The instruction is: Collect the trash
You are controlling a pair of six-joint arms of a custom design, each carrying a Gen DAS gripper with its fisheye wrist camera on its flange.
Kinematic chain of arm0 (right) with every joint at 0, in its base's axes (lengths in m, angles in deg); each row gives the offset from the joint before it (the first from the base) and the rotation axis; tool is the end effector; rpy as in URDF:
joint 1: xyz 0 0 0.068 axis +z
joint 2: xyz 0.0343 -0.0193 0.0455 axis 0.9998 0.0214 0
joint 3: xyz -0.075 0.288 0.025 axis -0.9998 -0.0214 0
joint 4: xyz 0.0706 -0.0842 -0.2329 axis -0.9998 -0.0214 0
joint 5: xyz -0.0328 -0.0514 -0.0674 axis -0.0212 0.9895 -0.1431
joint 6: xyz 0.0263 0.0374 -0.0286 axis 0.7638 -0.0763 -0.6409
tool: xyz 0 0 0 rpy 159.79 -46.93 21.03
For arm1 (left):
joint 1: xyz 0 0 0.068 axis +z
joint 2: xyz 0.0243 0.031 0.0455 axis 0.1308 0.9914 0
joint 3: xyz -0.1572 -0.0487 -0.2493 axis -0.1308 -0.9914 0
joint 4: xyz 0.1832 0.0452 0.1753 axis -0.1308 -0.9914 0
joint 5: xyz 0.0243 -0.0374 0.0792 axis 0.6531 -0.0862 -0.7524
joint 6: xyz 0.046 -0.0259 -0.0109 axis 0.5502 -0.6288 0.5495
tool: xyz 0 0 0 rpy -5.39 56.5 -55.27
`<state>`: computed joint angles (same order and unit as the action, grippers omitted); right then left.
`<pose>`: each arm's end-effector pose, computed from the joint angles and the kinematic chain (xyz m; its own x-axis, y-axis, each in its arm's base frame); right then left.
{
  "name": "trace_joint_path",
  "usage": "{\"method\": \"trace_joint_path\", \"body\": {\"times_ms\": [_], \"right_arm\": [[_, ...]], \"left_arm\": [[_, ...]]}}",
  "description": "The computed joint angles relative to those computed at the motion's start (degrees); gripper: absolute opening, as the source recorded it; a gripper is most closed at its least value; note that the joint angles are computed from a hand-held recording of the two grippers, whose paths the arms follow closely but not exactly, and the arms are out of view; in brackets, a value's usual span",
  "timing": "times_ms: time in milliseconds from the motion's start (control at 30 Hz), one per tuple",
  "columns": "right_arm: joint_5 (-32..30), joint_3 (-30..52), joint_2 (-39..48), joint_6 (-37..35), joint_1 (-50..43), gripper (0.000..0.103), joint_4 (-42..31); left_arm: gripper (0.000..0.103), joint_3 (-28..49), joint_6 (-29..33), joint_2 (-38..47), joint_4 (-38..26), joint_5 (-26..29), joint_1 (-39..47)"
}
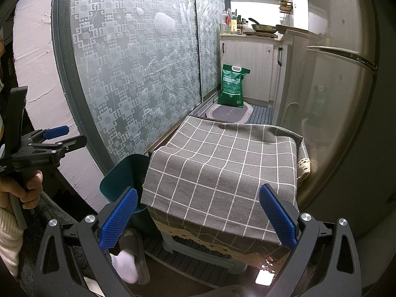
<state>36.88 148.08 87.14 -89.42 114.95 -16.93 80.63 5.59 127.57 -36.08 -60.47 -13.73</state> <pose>0.3211 0.1665 0.2992 -0.4789 -0.3597 -0.8008 -0.6461 0.7620 0.0440 0.2299 -0.0721 0.3048 -0.5719 -0.1625 -0.8041 -0.2434 0.9697 -0.0229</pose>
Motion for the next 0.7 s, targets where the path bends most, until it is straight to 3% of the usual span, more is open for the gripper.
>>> {"method": "trace_joint_path", "body": {"times_ms": [700], "right_arm": [[0.3,0.0,0.0,0.2,0.3,0.099,0.1]], "left_arm": [[0.1,-1.3,1.2,-1.6,1.0,0.3,-0.3]]}}
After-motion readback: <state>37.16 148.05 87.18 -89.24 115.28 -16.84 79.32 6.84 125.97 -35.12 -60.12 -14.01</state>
